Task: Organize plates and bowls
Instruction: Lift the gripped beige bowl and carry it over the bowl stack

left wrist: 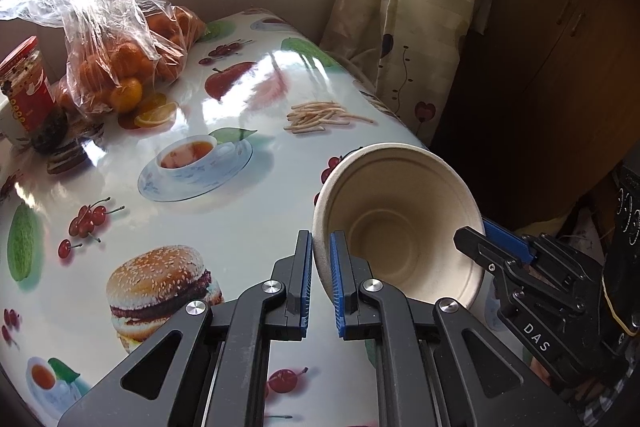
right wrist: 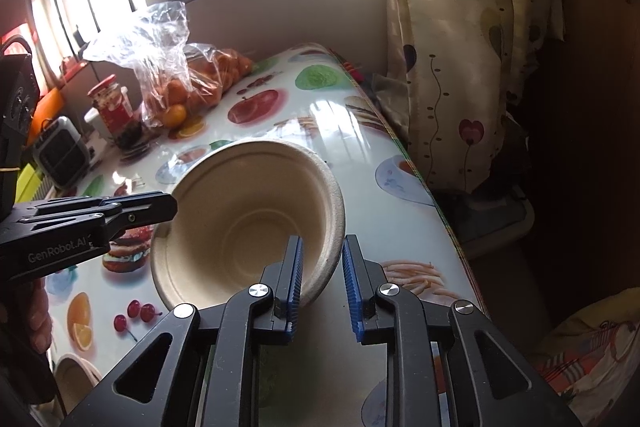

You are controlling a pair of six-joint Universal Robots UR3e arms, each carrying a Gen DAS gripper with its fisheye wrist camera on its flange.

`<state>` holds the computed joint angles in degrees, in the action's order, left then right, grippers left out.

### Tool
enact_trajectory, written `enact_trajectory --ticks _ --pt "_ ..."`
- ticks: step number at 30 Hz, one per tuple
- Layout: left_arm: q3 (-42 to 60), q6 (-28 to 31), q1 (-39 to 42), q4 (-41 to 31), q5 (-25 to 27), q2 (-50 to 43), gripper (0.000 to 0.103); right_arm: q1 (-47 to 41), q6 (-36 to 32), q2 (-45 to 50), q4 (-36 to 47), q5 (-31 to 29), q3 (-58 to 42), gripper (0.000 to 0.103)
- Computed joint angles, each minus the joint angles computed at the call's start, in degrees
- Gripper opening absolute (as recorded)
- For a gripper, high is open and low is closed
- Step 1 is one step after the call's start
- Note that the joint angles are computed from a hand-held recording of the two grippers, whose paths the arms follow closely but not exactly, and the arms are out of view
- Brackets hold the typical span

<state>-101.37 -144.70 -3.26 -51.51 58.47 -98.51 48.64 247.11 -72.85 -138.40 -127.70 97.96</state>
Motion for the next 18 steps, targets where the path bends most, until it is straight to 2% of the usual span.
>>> enact_trajectory --ticks 18 --pt "-4.3 4.2 4.3 -5.4 -3.0 9.3 0.010 6.3 5.9 0.5 9.7 -5.2 -7.3 0.020"
